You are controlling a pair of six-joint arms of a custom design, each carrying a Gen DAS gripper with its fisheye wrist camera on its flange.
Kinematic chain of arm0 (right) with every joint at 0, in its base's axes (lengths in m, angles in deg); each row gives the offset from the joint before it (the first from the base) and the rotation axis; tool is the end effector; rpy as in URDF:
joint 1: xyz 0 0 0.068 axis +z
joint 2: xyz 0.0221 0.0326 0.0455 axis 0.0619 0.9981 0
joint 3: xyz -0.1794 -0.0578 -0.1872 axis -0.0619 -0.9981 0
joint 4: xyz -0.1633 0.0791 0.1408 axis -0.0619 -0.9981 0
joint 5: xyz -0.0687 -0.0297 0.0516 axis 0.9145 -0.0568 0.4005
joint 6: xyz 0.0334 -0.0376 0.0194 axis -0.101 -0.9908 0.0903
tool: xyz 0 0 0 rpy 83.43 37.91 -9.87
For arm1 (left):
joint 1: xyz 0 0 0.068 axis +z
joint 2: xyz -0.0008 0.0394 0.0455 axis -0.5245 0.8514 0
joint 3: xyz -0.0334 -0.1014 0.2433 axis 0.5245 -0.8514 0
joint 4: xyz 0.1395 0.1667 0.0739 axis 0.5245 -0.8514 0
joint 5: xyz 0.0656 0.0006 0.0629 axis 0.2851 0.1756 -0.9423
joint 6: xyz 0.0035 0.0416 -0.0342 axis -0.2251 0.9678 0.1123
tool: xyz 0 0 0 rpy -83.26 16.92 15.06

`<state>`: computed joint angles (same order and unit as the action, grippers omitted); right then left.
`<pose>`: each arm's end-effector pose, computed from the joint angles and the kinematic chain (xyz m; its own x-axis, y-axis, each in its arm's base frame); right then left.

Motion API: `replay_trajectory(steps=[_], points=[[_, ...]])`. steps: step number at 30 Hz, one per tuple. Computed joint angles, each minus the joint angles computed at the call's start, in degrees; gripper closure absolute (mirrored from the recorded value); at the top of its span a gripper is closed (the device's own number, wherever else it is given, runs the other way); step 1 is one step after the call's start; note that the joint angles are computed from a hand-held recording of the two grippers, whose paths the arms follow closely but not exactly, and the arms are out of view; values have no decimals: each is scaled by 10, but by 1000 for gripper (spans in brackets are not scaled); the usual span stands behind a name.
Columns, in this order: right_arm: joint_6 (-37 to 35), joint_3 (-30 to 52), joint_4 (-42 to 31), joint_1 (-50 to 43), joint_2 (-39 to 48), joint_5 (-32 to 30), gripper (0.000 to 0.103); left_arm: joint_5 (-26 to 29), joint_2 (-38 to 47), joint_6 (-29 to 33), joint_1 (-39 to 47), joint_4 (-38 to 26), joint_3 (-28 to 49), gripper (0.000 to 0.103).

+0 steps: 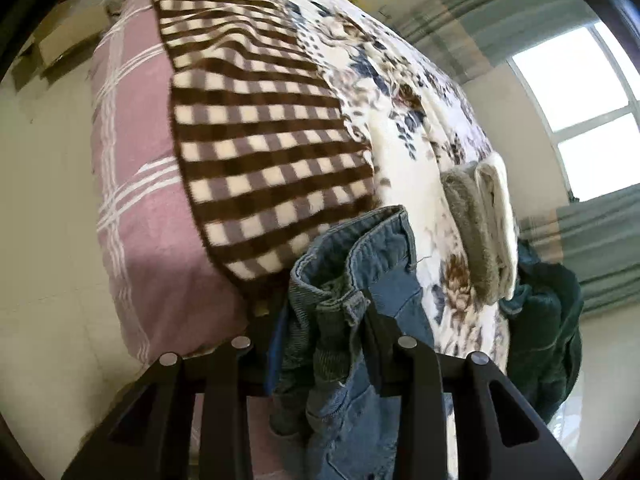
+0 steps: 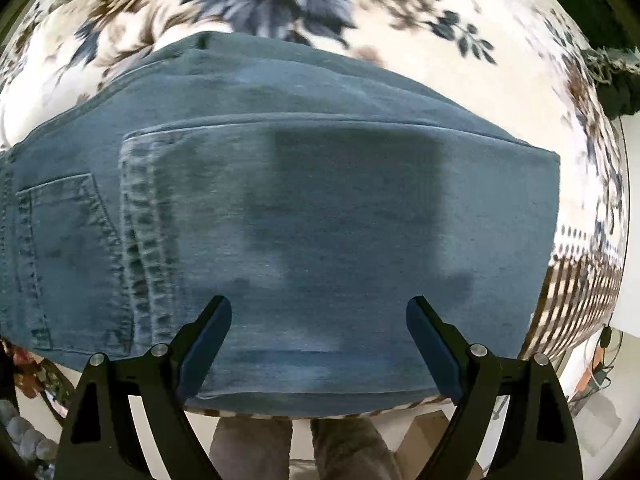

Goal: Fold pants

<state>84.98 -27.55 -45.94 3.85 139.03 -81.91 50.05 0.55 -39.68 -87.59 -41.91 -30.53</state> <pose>0.2088 -0.0004 0.1636 -0.9129 0.3883 0.1259 0.3778 0.9205 -0.0996 0.1331 -0.1748 0.2281 -0.6267 -0.7428 -0.2356 -0.4961 0.6134 -0.6145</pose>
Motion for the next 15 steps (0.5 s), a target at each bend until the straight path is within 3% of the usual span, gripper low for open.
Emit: replay_trajectory(steps=[1, 4, 6, 7, 10, 15], points=[[-2, -4, 2, -6, -2, -1, 12, 16, 10, 8, 16, 24, -14, 59], [-2, -13, 1, -13, -14, -4, 12, 72, 30, 21, 67, 129, -86, 57], [-5, -20, 2, -18, -23, -5, 12, 92, 28, 36, 92, 188, -125, 62], [-4, -24, 1, -20, -29, -8, 12, 88, 25, 45, 96, 191, -126, 72], [-30, -47, 6, -55, -58, -12, 12, 42, -2, 74, 66, 134, -78, 85], [-116, -66, -49, -176, -165, -26, 12, -39, -8, 107, -34, 22, 87, 87]])
